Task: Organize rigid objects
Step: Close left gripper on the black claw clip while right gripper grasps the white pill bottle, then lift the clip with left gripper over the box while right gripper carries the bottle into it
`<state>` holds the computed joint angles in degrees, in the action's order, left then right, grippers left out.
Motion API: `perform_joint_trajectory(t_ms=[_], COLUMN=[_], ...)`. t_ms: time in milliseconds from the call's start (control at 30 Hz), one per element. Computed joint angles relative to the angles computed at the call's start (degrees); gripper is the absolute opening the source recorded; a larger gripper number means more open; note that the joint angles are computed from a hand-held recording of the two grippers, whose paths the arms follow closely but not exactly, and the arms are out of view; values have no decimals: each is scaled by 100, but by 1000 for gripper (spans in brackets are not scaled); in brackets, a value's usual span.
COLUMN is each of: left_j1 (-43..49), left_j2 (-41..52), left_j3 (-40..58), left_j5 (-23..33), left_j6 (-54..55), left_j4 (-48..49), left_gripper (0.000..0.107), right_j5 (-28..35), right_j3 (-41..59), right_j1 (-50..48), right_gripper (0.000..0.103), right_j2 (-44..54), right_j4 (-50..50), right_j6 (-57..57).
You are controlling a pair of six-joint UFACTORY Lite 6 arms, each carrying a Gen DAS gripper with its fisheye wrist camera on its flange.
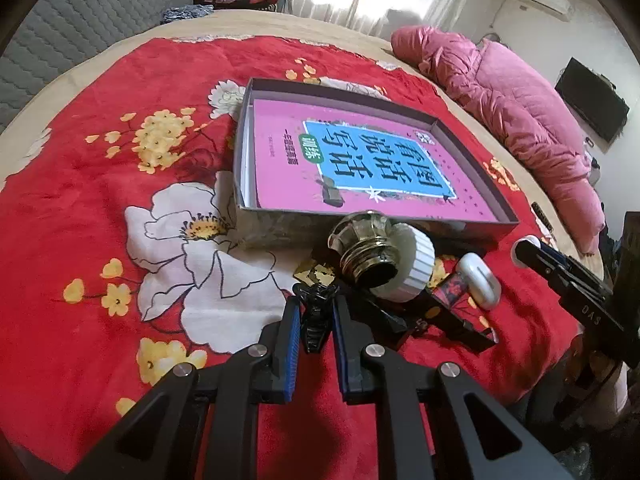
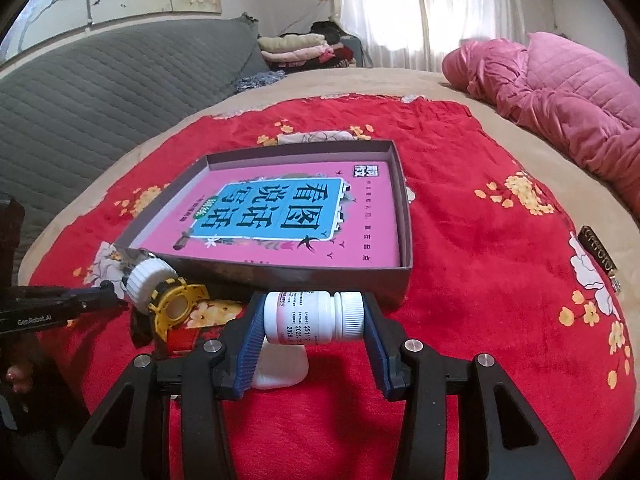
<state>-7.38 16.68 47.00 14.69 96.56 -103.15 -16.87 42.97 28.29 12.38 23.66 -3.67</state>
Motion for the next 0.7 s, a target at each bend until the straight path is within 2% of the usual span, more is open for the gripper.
perform_joint_trajectory(t_ms=[200,467,700], left_j1=[-22,-65,-51], left_j2=[-475,-888,-784], left_j3=[-243,-393,-174], left_j5=[-91,-229,-330], left_j6=[-122,310,275], left_j4=[14,-550,-644], left_gripper=[15,15,15], right_j5=[-33,-136,-198], right_j3=[-96,-131,-6], right_j1=[8,21,-3], right_gripper=[48,48,48], right_j2=[-232,-389,-276], right_j4=[219,565,484], right_j6=[-176,-546,-528])
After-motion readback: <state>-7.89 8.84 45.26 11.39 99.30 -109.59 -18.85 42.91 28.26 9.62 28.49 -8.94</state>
